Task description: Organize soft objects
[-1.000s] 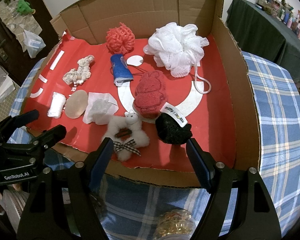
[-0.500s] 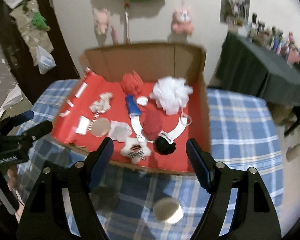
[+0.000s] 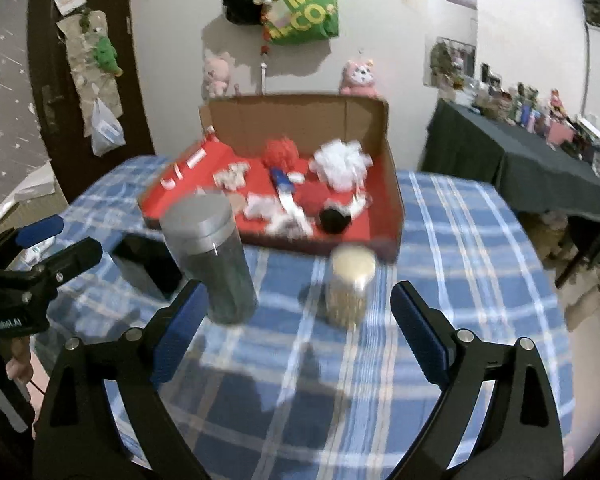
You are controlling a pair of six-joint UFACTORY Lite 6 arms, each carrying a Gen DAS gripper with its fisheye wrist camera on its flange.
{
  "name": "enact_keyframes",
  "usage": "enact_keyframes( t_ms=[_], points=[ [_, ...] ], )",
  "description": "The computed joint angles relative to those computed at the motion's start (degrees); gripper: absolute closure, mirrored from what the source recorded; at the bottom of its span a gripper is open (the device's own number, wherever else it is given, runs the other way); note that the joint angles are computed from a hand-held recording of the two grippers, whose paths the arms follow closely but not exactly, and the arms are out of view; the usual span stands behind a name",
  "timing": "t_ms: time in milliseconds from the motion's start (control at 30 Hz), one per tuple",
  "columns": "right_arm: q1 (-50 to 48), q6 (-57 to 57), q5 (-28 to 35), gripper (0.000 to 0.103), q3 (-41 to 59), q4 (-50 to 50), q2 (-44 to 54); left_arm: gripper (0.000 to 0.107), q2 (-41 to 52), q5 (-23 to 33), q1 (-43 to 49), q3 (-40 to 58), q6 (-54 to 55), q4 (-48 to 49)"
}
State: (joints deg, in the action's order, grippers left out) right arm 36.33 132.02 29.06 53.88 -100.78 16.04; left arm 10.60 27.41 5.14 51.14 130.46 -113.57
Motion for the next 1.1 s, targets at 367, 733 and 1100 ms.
enact_keyframes(
  t_ms=[367,733,1100],
  points=[
    [-2.0,18.5,-2.5,0.009,2.3,-12.2,16.8,0.004,17.9,-1.4,-4.1,0.9,17.9,-18.2],
    [-3.2,13.8,-2.2,0.009,5.8,-6.6,21.3,0.004,23.4,-6.6,-8.7,4.1,30.5,-34.4],
    [-3.3,13.9,-1.8,0.007,5.9,-6.2,21.5,0.004,24.3,-7.4,-9.8,5.1,34.5,-39.6]
  ],
)
